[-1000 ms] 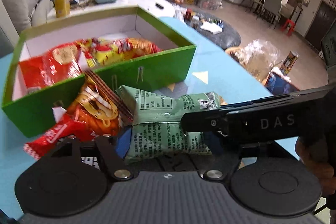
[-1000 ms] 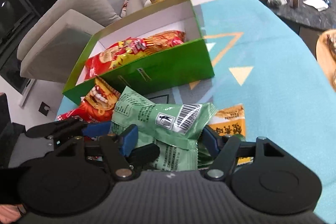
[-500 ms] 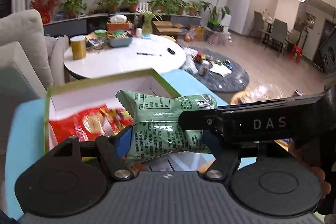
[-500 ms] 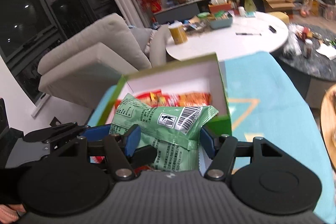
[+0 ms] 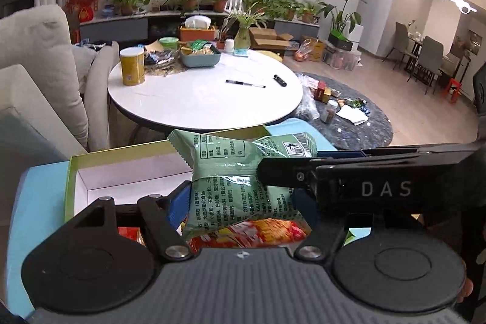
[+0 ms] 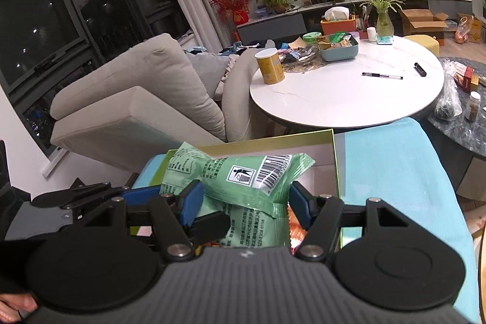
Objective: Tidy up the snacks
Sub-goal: 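Grasp the green-and-white bag with the right gripper and lift toward the box, then lower the green-and-white bag into the green box and open the right gripper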
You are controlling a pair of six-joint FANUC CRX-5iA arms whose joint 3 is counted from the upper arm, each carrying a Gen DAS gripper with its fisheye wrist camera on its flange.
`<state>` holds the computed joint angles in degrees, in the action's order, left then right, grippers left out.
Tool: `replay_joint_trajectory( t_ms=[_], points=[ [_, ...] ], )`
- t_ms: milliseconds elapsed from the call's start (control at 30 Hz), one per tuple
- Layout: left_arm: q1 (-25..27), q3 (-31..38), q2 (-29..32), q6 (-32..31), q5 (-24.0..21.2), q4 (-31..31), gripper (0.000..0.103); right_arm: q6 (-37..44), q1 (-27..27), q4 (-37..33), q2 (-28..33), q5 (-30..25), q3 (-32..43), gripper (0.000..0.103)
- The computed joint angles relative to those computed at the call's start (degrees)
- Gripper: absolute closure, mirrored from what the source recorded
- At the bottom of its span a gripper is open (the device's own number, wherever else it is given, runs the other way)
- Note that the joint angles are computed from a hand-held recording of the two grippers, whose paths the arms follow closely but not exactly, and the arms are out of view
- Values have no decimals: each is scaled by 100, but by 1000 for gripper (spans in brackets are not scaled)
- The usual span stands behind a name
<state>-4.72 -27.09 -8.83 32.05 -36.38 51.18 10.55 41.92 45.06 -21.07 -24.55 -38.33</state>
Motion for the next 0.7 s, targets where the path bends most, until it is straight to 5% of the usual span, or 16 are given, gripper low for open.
replay_joint_trajectory(
  t_ms=[267, 367, 500, 633, 700],
  points=[
    [-87, 257, 478, 219, 247, -252, 33, 38, -379, 56, 487, 289, 94, 40],
    [8, 181, 406, 368, 357, -304, 31, -1330, -546, 1428, 459, 162, -249, 40],
    [162, -46, 150, 303, 386, -107, 25, -2112, -544, 2192, 164, 69, -585, 35],
    [270, -371, -272, 68, 494, -24, 22, -3475, -652, 4211, -383, 67, -1209, 33],
    [368, -510, -497, -33, 442, -57, 21, -3670, -560, 4675, -688, 8, -1436, 32]
  ],
)
